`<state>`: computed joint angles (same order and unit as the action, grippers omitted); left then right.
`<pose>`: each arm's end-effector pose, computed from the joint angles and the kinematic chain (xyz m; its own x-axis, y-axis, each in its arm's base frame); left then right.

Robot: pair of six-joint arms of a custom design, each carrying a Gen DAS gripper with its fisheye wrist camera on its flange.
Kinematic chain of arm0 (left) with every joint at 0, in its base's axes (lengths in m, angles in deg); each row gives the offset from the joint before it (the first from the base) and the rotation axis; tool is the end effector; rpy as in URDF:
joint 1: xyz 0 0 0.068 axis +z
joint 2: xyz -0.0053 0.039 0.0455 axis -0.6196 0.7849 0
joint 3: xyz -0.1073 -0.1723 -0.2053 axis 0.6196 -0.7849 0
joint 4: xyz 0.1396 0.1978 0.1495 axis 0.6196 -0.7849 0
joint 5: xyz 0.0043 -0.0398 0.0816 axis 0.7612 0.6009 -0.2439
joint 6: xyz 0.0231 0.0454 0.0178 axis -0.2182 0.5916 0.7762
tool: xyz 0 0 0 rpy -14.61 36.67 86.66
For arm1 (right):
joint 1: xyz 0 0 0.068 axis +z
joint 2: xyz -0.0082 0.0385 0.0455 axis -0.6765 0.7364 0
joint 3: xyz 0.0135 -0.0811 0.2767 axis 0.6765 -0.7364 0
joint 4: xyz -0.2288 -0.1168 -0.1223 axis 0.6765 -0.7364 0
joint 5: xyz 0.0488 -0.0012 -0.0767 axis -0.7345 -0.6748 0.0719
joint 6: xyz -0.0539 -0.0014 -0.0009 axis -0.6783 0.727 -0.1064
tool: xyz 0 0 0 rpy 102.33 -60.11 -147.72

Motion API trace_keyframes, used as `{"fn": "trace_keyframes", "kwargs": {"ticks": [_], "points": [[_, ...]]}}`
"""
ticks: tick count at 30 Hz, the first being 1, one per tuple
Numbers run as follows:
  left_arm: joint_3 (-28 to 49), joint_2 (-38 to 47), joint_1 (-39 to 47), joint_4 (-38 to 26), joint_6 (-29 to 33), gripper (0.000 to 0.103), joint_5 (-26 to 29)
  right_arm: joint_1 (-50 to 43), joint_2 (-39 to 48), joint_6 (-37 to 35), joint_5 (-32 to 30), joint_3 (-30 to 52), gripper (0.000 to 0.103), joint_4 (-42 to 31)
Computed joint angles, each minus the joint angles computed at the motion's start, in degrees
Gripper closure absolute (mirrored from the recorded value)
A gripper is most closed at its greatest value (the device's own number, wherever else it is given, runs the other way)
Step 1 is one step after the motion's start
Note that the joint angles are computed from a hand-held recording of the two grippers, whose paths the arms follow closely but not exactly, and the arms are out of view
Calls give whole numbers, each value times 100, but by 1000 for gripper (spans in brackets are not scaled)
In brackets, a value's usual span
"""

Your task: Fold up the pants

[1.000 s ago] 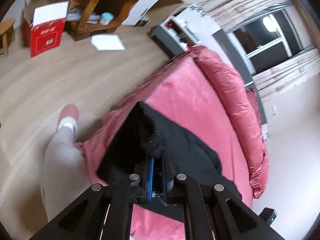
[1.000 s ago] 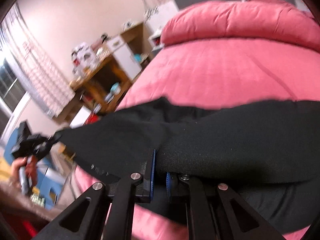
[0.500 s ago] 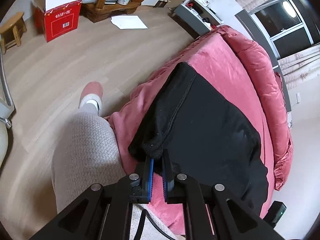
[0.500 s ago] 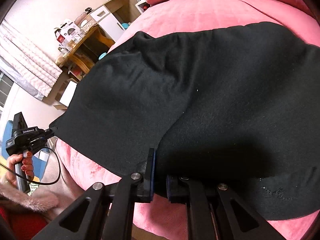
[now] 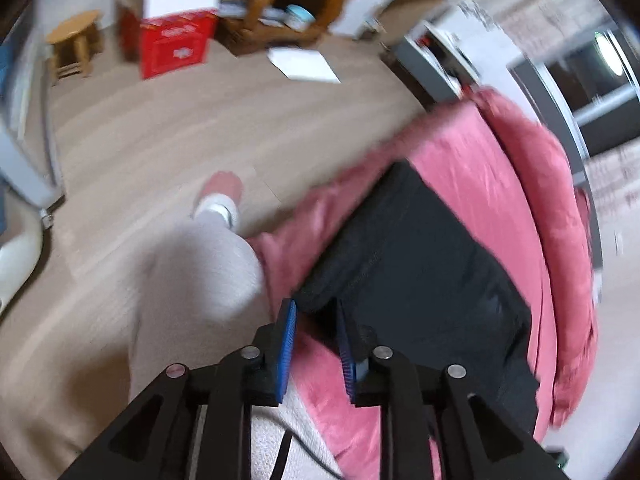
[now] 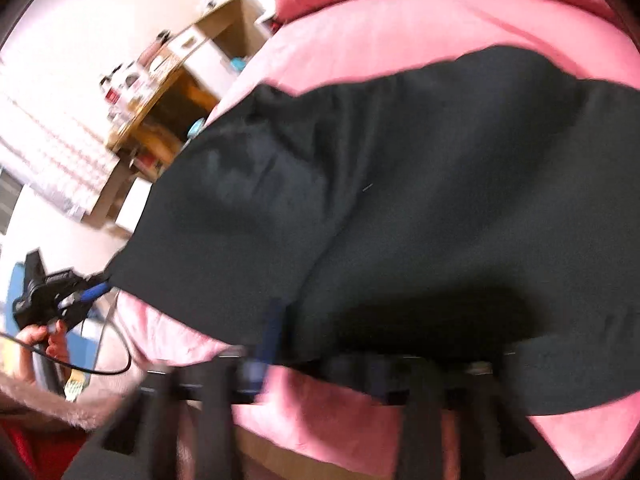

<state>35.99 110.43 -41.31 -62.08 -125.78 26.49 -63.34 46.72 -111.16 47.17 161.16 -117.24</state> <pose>0.1542 -0.0018 0.0856 -0.1567 -0.9526 -0.2607 -0.8569 0.2624 -0.4437 0.3742 -0.1192 0.0593 -0.8241 -0.3866 -0.4141 -0.5533 0.7062 0.4419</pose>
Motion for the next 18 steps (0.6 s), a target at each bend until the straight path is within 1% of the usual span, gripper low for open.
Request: {"fn": "trace_keyframes", "kwargs": {"ticks": [2,3,5,6,7,8,10,11,13,14,15,16,18], "points": [[116,-372,-292,-606,-419,83,-613,-241,182,167,-318,363,50,-297],[212,-448,-423,-802,-509,84,-849,-353,303,301,-418,567,50,-442],[443,-416,-613,-966,-417,83,-1197,-626,559,733,-683,992,50,-644],[561,-303,-702,-924,-289,83,-1275,-724,688,975,-777,1220,50,-696],[661,-173,-737,-831,-106,83,-1256,-845,831,1224,-832,1454,50,-698],[795,138,-740,-589,154,83,-1152,-960,980,1488,-846,1696,50,-647],[1058,819,-807,-19,554,82,-896,-1123,1220,1924,-788,2130,50,-480],[1229,1206,-810,301,848,82,-684,-1211,1353,2166,-744,2384,50,-318],[1691,2029,-928,699,1322,81,-403,-1349,1594,2501,-758,2843,51,-141],[1894,2359,-1029,879,1557,78,-279,-1399,1752,2744,-730,3163,51,-44],[2141,2702,-1088,1033,1883,78,-109,-1432,1911,2963,-669,3473,51,39],[2387,2952,-1162,1041,2111,78,-32,-1445,2084,3138,-652,3802,51,43],[3012,3531,-1373,996,2707,77,-78,-1516,2568,3527,-644,4714,51,-96]]}}
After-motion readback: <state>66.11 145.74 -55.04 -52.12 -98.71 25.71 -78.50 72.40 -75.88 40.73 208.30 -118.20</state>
